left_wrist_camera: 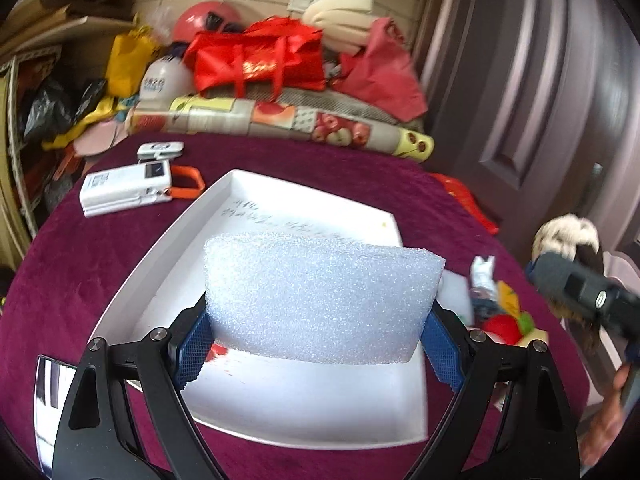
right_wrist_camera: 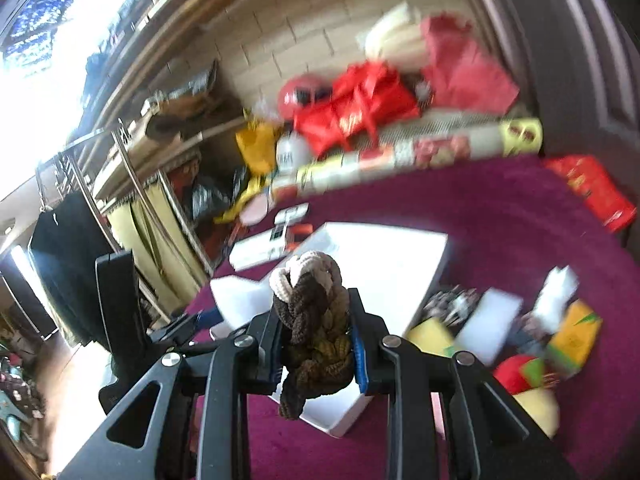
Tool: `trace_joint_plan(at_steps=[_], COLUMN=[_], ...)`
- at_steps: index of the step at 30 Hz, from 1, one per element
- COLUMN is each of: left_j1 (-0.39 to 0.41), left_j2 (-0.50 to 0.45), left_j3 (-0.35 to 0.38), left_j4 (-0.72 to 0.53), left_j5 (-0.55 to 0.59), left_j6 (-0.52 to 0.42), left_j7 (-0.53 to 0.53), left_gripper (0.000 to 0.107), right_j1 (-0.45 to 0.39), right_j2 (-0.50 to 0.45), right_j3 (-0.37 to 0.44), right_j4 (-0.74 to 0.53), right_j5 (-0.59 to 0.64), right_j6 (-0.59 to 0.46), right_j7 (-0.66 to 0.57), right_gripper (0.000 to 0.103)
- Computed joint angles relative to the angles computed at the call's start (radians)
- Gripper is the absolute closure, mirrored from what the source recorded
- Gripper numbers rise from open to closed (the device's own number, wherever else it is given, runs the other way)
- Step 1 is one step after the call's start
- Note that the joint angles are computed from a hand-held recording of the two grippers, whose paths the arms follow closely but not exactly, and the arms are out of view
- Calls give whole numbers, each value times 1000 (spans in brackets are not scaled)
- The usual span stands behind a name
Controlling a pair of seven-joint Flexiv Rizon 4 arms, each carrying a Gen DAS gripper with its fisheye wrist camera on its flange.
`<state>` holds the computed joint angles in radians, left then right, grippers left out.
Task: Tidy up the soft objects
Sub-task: 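Carry both items over the white tray and open both tools to drop them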
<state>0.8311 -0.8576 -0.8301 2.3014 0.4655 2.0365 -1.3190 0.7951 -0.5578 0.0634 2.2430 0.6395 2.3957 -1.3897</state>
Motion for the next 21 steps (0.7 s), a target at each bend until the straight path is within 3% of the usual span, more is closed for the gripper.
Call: trace_joint_plan(at_steps=[6,12,13,15,16,17,21], left_j1=[-87,-72,-74,-95,-106,-111,-128], left_j2=[-2,-28,-30,-27,-28,-30,-6], left_j3=[110,136,141,173,189,198,233], left_j4=[-57,-82,-85,-91,-94,-99,-105], left_j5=[-37,-15,-9,-5,2,12,39], left_j6=[29,64,73,109,131,143,169], left_j7=[-25,-83,-93,-115,-128,-141,-196], left_gripper=[16,16,16,10,4,4,4], right_j1=[9,12,6,23,26,34,87], right_j2=[-63,-140,-148,-163,-167,-173,-190], right_j3=[-36,-67,-67,-93,-99,-106,-146], right_j4=[-86,-130,-130,-138,-137,-135,-129], right_j5=[-21,-69,-85,-86,-90,-84,-19], right_j6=[-103,-155,-154,-167,-164,-149,-100], right_j7=[13,83,95,107,114,120,105], right_gripper=[76,74,69,46,22,12,0])
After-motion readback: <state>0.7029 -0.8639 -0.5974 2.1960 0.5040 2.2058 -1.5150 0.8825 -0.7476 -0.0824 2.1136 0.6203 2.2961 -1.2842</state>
